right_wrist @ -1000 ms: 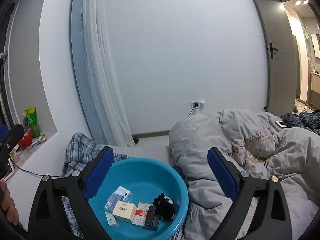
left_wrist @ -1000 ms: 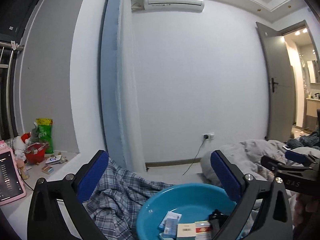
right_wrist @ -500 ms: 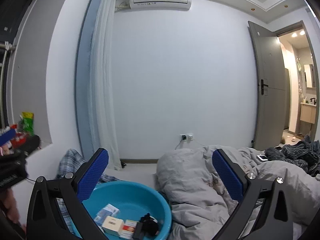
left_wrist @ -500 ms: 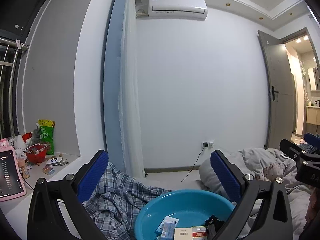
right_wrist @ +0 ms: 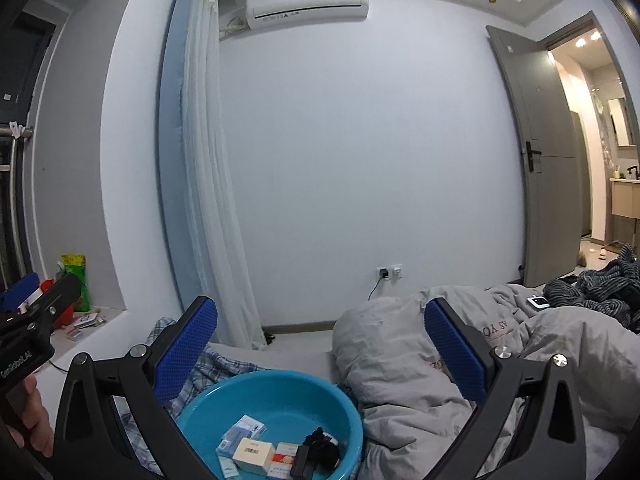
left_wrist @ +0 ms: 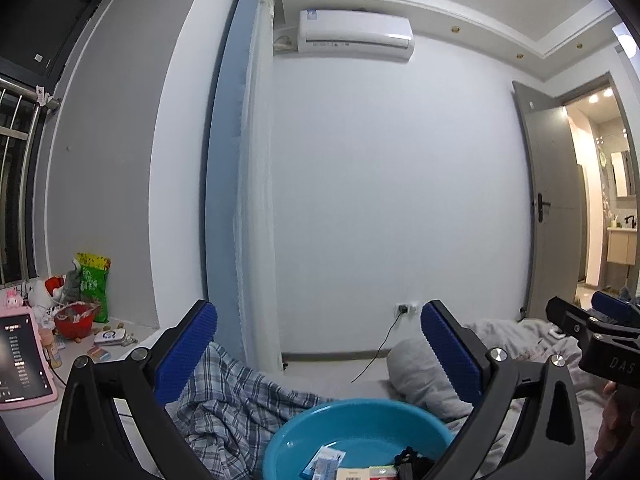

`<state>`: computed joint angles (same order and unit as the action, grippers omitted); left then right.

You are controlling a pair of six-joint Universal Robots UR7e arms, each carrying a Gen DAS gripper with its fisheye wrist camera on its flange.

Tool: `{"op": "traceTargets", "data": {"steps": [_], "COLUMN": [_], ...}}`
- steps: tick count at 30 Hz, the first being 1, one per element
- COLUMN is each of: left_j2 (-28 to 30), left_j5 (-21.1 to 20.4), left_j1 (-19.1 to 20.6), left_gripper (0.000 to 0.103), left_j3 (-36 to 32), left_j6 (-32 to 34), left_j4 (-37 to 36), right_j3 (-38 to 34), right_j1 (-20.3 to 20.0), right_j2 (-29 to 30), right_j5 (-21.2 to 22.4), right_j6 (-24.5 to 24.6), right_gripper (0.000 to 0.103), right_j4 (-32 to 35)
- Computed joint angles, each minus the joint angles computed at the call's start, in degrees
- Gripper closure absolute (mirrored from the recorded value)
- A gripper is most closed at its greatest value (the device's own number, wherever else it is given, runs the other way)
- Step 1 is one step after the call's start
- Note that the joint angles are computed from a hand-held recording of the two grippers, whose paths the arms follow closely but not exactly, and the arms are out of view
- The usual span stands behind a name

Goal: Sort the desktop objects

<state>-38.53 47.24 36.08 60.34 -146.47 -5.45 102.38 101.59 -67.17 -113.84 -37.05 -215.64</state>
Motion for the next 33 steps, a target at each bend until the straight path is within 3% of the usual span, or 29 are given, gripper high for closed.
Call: {"op": "traceTargets", "data": {"steps": [8,17,20,24,33], "left_j2": [-5.1,-8.0,-9.0,-9.0,-3.1], "left_j5": [-1.1,-1.5,-1.6,-1.3,-2.2], "left_j1": [-2.9,-4.7,-4.7,-3.8,-2.3], "left_gripper": [0.0,0.0,0.0,0.0,0.0], "left_j3": [5.7,8.7,11.4,13.3,7.4], "left_j6": [0.6,-3.6,-4.7,-7.2,-9.5], "left_j4": [-3.5,-0.3,-1.9,-1.9,6.7], "right_j3": [-0.3,2.3,5.2,9.1,8.3], "right_j1": [4.6,8.6,8.1,6.0,3.0], "right_j2": [-2.3,-5.4,-6.4,-4.8,-3.7], "right_j5": [-2.8,-4.5,-3.4,-2.4,-2.2], "right_j6": [-2.0,1.5,2.5,-0.9,-0.9], "right_gripper": [0.0,0.0,0.0,0.0,0.0], "right_j4": [-1.7,-0.1,-0.6,-8.5,-2.7]}}
